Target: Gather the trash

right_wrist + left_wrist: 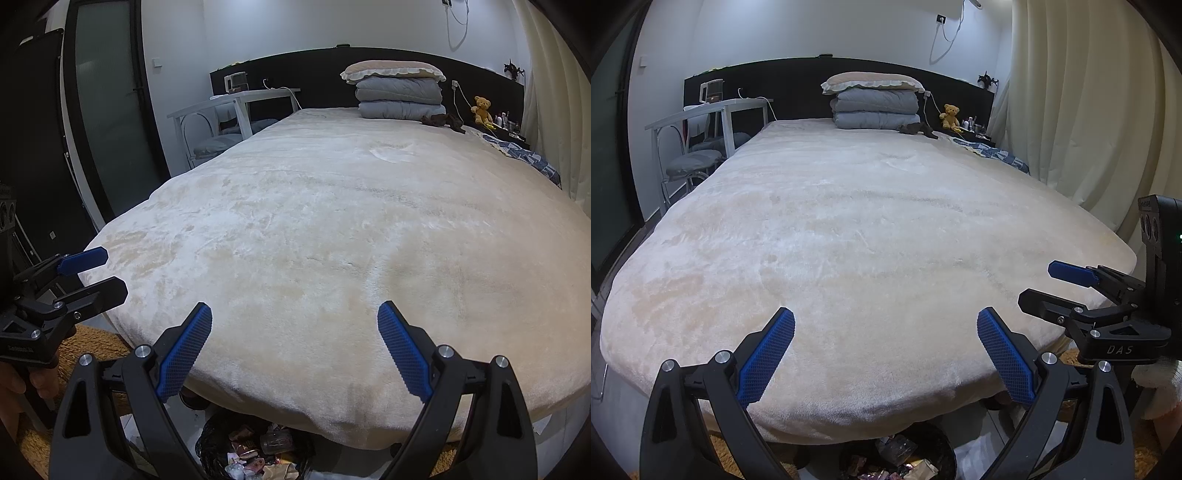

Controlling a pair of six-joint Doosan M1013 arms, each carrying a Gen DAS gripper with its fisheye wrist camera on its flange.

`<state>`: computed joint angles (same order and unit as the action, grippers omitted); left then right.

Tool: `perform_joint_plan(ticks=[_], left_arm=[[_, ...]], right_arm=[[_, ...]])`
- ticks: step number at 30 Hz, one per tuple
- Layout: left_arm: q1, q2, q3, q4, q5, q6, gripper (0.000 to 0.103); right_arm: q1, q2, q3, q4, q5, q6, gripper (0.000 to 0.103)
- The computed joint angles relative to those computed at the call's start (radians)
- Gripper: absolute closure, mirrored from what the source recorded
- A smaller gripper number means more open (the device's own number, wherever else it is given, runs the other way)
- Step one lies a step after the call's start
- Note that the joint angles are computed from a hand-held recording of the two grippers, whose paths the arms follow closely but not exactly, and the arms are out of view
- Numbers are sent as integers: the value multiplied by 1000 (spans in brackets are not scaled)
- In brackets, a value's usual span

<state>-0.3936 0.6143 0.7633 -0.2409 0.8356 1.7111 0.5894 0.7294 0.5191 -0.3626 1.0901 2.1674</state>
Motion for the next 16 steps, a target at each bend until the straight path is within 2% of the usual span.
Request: perform_joint_plan(ticks=[16], left_arm=[[0, 4, -8, 12, 6, -21, 7]], right_arm=[[-2, -4, 7, -8, -1, 1, 13]])
